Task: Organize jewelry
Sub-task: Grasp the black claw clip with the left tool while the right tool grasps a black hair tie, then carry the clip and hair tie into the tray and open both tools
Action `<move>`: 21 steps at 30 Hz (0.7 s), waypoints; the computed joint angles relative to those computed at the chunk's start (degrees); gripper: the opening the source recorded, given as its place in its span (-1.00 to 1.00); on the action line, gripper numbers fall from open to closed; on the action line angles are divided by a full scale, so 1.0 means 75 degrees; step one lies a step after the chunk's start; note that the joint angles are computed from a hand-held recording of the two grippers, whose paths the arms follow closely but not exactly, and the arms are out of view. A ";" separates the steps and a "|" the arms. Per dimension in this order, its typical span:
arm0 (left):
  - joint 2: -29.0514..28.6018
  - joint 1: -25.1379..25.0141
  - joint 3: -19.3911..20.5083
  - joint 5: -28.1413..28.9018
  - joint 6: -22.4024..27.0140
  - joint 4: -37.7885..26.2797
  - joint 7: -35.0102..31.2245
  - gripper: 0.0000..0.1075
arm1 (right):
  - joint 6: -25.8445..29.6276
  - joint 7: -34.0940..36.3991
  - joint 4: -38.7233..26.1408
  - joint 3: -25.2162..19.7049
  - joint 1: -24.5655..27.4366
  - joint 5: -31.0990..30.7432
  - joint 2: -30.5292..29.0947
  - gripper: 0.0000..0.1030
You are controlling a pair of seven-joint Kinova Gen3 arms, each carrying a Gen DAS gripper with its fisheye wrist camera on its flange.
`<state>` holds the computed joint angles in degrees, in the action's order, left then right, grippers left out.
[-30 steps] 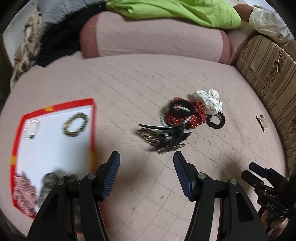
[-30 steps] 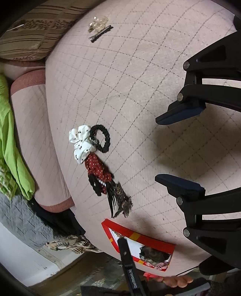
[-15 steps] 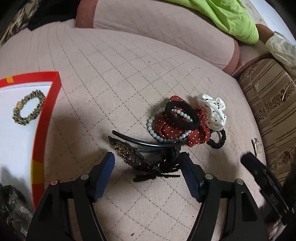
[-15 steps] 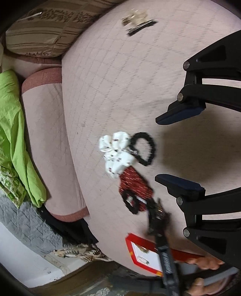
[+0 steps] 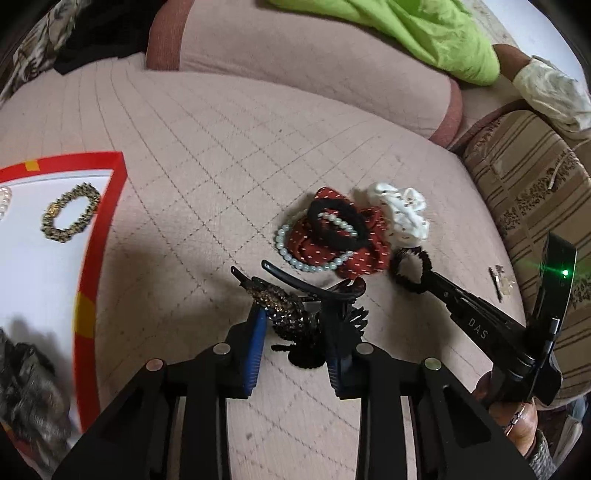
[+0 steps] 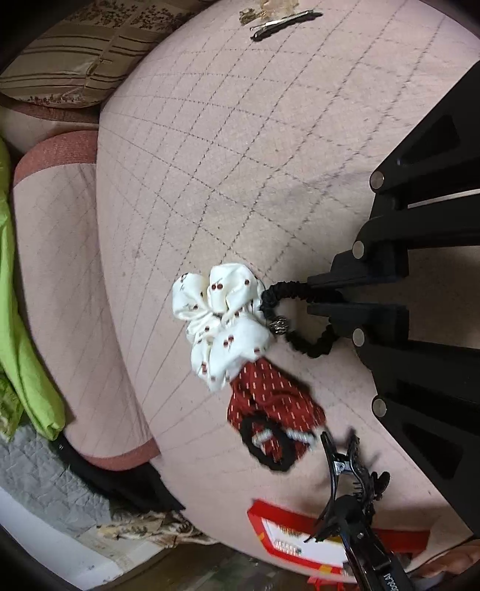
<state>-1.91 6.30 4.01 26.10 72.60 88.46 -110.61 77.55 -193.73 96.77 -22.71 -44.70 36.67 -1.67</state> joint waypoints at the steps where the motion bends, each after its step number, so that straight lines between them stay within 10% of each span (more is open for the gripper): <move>1: -0.0094 -0.0024 -0.0036 0.0046 0.0056 -0.0006 -0.0062 -0.48 | 0.0110 -0.0092 -0.0049 -0.0098 -0.0088 0.0080 -0.0052 -0.84; 11: -0.1144 -0.0411 -0.0825 0.0449 0.0681 -0.0012 -0.0660 -0.48 | 0.1540 -0.0525 -0.1209 -0.0823 -0.1218 0.1007 0.0214 -0.84; 21: -0.1166 -0.1571 -0.2165 0.0542 0.1320 -0.0749 -0.1318 -0.48 | 0.2200 0.0969 -0.3374 -0.0278 -0.2533 0.1957 0.1333 -0.84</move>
<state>-10.65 -5.48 -12.23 30.16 82.50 82.84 -120.49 94.04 -186.46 71.47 -24.80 -63.70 51.34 8.33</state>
